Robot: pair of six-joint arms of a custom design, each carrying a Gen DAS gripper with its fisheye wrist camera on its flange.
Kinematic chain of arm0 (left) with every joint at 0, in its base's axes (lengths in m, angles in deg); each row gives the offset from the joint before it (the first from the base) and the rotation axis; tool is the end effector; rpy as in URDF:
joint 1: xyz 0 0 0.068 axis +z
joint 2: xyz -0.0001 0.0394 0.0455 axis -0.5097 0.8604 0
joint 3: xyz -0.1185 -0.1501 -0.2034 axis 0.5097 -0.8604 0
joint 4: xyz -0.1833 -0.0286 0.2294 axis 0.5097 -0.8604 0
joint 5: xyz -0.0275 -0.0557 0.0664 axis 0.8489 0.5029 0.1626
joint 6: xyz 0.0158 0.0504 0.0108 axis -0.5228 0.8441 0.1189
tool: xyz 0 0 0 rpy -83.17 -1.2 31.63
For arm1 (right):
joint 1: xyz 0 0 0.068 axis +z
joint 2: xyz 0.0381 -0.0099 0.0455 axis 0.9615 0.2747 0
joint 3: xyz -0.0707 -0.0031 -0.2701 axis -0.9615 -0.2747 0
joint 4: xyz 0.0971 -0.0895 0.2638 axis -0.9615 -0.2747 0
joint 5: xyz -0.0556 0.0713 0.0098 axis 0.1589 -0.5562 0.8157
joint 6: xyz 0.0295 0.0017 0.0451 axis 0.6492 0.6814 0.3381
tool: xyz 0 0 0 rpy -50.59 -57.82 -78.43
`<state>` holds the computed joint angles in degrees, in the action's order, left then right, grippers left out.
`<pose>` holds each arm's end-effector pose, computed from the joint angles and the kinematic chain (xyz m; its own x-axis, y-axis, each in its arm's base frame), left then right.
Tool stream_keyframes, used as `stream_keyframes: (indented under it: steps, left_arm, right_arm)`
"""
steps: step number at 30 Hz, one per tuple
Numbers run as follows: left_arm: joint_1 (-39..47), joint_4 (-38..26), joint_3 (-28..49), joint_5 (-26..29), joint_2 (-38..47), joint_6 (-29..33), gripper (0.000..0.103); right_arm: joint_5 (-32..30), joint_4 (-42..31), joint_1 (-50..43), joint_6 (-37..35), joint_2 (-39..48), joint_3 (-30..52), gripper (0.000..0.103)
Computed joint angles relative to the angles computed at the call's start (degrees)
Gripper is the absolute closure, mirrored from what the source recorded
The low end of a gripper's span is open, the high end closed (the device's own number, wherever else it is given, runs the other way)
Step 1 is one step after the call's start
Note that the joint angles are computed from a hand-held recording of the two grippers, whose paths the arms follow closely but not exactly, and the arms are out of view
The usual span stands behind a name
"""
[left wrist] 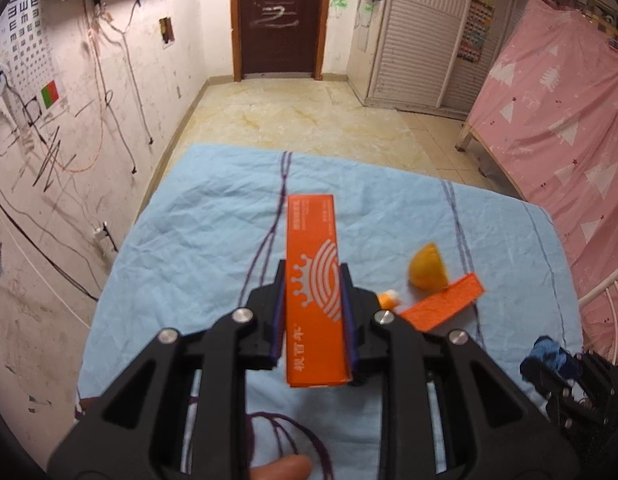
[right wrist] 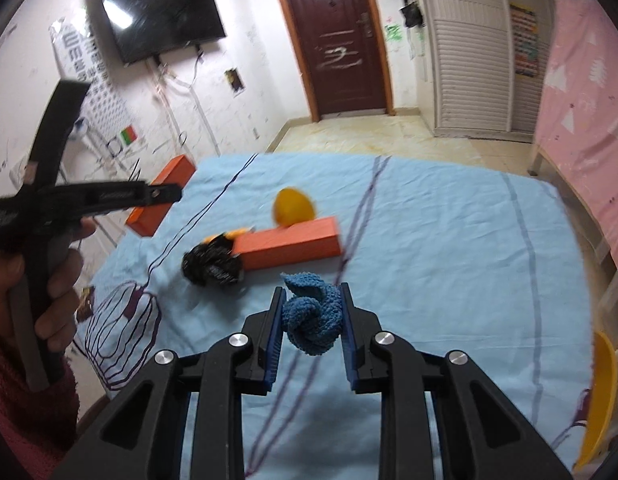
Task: Collect trash
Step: 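Grasp the long orange box with the left tool while the right tool grasps the blue knit ball, then carry the orange box and blue knit ball over the yellow bin and open both tools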
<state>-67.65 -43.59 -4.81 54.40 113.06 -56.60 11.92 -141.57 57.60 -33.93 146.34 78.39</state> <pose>0.1983 -0.1279 0.3095 -0.7295 -0.2715 -0.6278 -0.2960 0.9528 -0.0681 0.2114 -0.0375 0.2511 -0.6451 -0.2833 -0.7096 -0.5846 0.7810 0.2197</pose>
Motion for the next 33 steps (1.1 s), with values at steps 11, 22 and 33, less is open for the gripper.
stream_keyframes:
  steps: [11, 22, 33]
  left_arm:
    - [-12.7, -2.9, 11.9, -5.8, 11.0, -3.0, 0.081]
    - [-19.5, -2.3, 24.1, -6.1, 25.0, -1.1, 0.081]
    - [-24.2, -1.7, 38.3, -3.3, 38.7, 3.9, 0.081]
  right_arm:
    - [-9.6, -6.8, -17.9, -9.8, 10.2, 9.2, 0.084]
    - [-14.5, -9.6, -30.5, -13.7, 20.9, 18.5, 0.084]
    - [-13.6, 0.5, -37.4, -4.9, 29.7, 24.2, 0.084]
